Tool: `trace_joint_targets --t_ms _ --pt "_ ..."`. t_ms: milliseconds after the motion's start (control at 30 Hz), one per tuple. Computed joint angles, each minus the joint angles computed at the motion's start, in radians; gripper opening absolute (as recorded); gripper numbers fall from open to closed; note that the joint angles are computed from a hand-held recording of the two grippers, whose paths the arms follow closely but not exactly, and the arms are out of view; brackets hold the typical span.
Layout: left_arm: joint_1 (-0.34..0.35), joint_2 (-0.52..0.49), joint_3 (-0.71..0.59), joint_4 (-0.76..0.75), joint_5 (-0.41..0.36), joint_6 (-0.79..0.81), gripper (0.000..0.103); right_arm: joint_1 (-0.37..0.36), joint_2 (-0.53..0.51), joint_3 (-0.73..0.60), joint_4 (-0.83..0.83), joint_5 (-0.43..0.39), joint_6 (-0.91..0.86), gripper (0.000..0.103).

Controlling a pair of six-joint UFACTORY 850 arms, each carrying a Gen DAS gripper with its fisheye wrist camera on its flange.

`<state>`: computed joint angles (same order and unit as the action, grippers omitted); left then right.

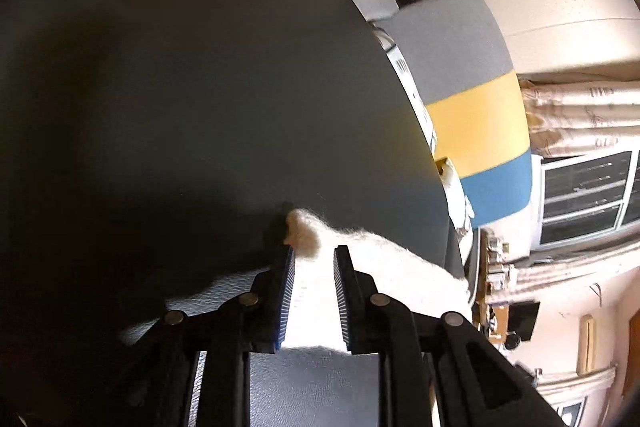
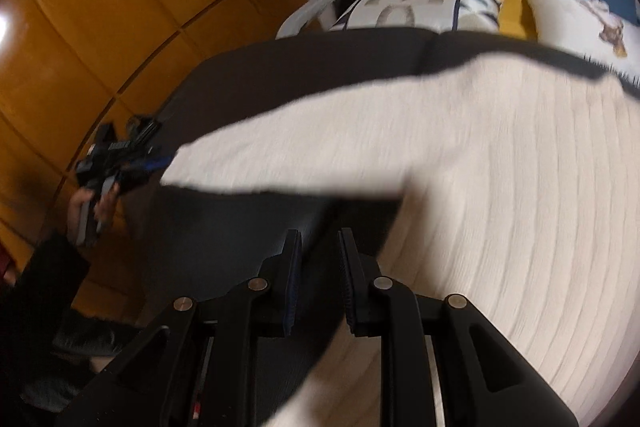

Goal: Fold clothes

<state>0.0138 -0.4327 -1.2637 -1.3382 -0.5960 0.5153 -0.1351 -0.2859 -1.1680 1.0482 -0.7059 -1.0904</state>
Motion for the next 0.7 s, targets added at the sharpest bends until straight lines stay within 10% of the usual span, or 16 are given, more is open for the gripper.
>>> trace_joint_targets --t_ms 233,700 --pt "0.007 0.034 0.013 -0.080 -0.023 0.144 0.009 0.027 -0.110 -0.180 -0.101 0.081 0.126 0.035" --pt "-0.012 -0.015 -0.069 0.282 0.044 -0.196 0.019 0.069 -0.240 -0.299 -0.364 0.110 0.289 0.035"
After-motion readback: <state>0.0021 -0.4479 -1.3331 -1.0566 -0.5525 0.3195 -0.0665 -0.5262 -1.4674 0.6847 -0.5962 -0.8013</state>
